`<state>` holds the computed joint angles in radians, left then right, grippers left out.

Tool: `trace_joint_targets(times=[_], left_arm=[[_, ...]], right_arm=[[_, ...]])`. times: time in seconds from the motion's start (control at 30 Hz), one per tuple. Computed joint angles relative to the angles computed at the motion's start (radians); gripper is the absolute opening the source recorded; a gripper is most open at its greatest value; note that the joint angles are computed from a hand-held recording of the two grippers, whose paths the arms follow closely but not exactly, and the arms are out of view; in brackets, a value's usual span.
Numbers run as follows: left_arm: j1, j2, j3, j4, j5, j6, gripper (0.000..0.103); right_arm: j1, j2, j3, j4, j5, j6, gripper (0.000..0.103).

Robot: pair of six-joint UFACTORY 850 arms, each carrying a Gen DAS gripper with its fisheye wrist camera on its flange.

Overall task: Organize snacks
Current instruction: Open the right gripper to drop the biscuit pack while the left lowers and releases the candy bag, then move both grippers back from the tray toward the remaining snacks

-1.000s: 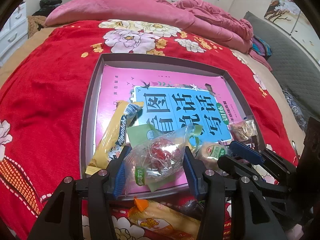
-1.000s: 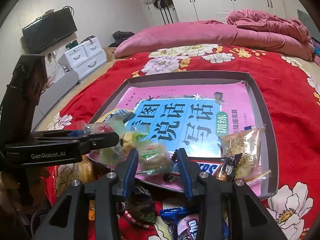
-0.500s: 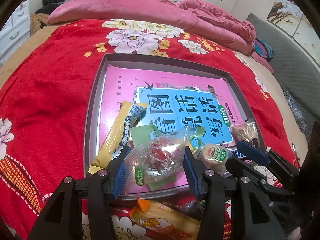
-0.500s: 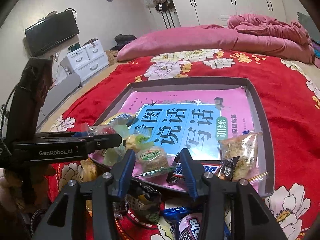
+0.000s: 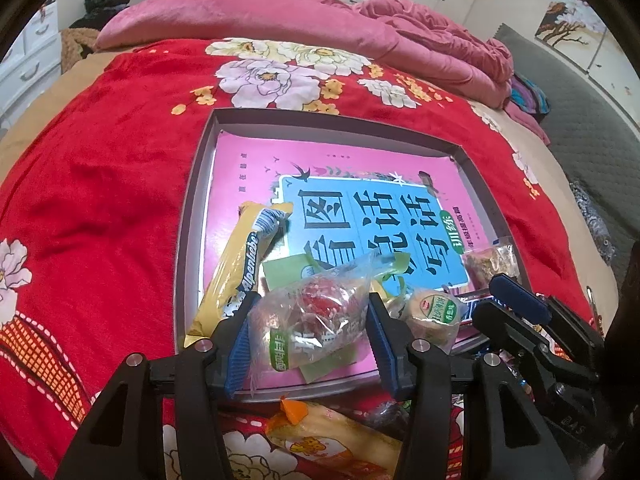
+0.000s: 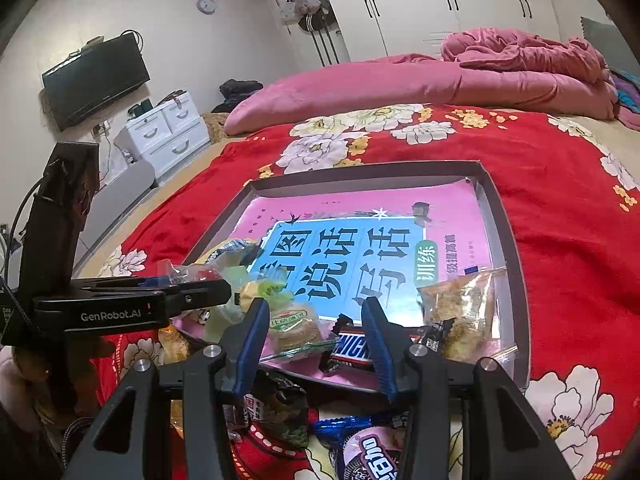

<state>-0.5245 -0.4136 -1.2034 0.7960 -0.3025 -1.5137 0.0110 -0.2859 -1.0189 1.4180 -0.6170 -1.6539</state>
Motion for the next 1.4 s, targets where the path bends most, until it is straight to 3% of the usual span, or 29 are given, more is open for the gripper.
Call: trace_joint_targets(times=[0.2, 0.3, 1.13, 1.4], left_arm=[[0.0, -0.004, -0.006, -0.015, -0.003, 0.012, 0.055], [-0.004, 0.004, 0.0, 0.045, -0.005, -0.044, 0.065], [-0.01, 0.054, 0.041, 0.152, 0.005, -0.178, 0.069], [-0.014, 0.075, 0.068, 0.176, 0.016, -0.218, 0.07]], right_arm=[[-0.002, 0.004, 0.003, 0.011, 0.016, -0.005, 0.048], [-0.003, 0.006, 0.005, 0.02, 0.025, -0.013, 0.049], [-0.018, 0.016, 0.008, 0.059, 0.015, -0.03, 0.06], [-0.016, 0.03, 0.02, 0.106, 0.036, -0.085, 0.07]])
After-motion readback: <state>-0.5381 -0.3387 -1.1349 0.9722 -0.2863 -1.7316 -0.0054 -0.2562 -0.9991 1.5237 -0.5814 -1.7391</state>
